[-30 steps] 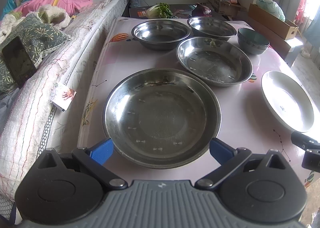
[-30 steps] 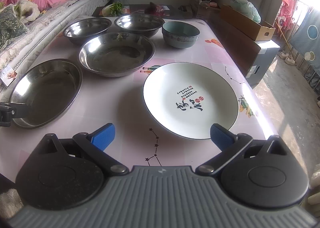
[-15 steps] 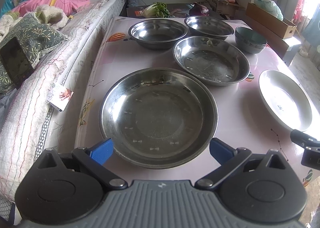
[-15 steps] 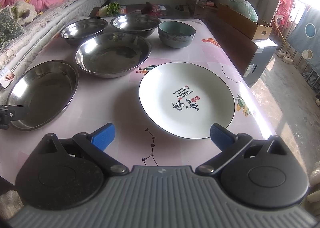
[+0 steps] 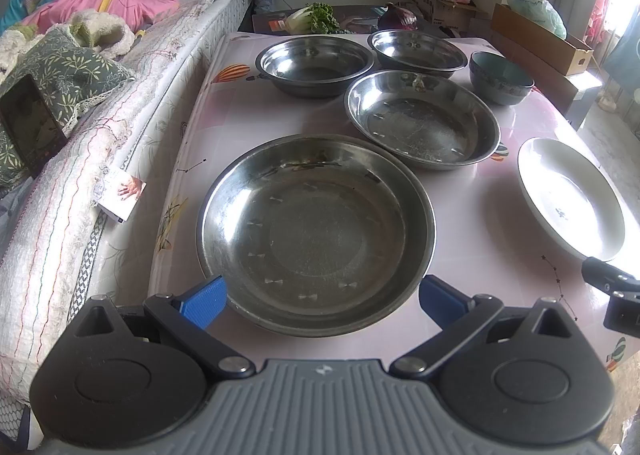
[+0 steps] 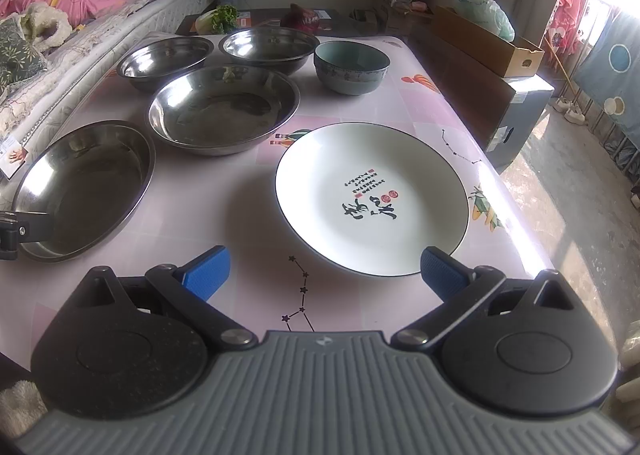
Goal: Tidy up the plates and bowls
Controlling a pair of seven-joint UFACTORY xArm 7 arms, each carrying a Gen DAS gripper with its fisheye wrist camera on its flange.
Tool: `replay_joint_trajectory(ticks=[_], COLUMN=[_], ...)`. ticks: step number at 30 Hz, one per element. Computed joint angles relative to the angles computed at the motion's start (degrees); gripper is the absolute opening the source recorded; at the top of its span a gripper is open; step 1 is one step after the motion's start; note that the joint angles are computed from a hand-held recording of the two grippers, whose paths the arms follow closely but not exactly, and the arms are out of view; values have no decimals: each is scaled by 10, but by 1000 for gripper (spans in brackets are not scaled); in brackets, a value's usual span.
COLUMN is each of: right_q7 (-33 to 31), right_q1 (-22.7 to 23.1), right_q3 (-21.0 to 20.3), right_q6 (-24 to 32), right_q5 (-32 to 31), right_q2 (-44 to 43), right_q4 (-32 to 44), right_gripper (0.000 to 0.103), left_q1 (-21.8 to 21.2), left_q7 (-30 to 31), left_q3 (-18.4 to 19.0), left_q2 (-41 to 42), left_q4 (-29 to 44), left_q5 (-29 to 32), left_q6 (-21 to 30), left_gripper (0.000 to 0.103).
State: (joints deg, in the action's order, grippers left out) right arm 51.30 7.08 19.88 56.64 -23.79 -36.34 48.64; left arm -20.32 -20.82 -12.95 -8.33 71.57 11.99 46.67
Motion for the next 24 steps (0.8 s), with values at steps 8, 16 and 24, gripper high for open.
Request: replay_joint_trajectory(ticks=[8, 16, 24], right_q7=[9, 14, 16], right_q1=[-2, -3, -13], right_q3=[0, -3, -13], right_q6=[-12, -18, -66], right_q5=[-4, 3, -5], right_q2=[-5, -6, -12], right_q4=[-9, -15, -29], right_gripper=[102, 102, 102], left_q1=[0, -1, -1], left_q7=[-1, 1, -4], left_q3=[-1, -1, 0], left_q2=[0, 6, 29], left_q4=[-1, 8, 34], left_q5=[4, 13, 52], left_q6=[2, 20, 33], left_gripper=[103, 103, 103])
